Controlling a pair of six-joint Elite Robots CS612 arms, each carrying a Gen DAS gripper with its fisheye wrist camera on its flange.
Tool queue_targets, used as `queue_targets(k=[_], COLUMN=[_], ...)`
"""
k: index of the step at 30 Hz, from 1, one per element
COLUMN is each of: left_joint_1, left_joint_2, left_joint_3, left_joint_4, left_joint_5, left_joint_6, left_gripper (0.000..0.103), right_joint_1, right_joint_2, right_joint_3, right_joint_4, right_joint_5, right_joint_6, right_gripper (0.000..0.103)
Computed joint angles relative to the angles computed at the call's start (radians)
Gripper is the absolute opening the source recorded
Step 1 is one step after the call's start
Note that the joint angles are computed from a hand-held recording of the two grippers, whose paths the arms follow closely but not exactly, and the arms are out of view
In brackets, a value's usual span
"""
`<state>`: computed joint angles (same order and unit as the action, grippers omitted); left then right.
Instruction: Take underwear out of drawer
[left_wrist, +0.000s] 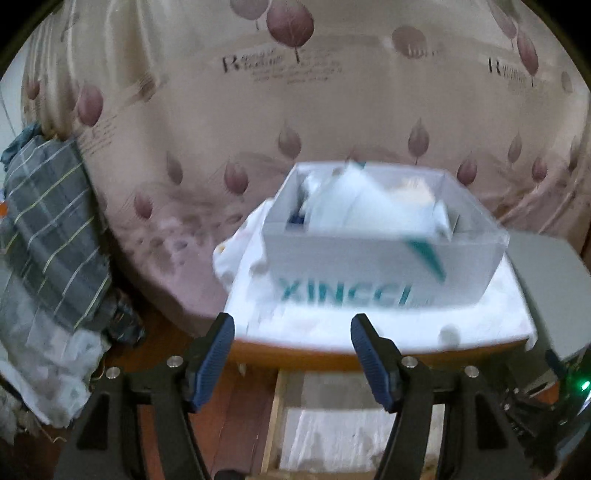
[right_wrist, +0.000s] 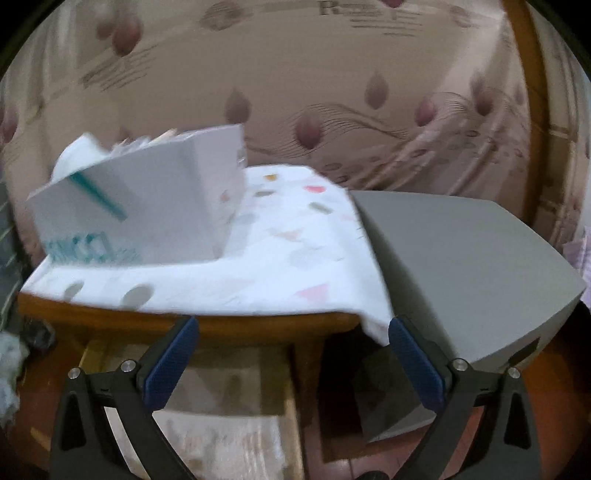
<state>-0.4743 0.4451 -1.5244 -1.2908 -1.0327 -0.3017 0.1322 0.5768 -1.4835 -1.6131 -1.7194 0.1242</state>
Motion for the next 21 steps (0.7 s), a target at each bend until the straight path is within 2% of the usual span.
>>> queue_targets(k=[4,7,12,14,17,21], left_joint_1=[-0.007,-0.007,-0.025,-0.021,-0.012,-0.017], left_joint_2=[0.052,0.076,0.121,0.126,0.131,0.148], left_joint_3=[-0.050,-0.065,-0.077,-0.077,-0.071,-0.075], left_joint_4=[0.059,0.086,0.077,0.086,0.102,0.101], left_joint_5=[0.006,0.000,0.077,0.056,0.016,0.035], left_joint_6=[-0.027,-0.057,-0.012,-0.030,-0.072,-0.060], left_gripper=[0.067,0.067,0.067,0.067,0.067,0.067], right_joint_1=[0.013,0.024,0.036,0.045,0.046,0.050], right_joint_2=[0.009,0.015,0.022,0.021,0.018,0.016], right_joint_3=[-0.023,-0.032,-0.041,-0.034,-0.028,-0.019], right_joint_4=[0.064,0.087,0.125,0.138,0.156,0.166], right_joint_5=[0.050,0.041,0.047,0.026,0.039,0.042], right_joint_6=[-0.019,-0.044,-0.066,-0.086,-0.098,-0.110], right_gripper=[0.101,0.101,0.101,0.101,0.101,0.101])
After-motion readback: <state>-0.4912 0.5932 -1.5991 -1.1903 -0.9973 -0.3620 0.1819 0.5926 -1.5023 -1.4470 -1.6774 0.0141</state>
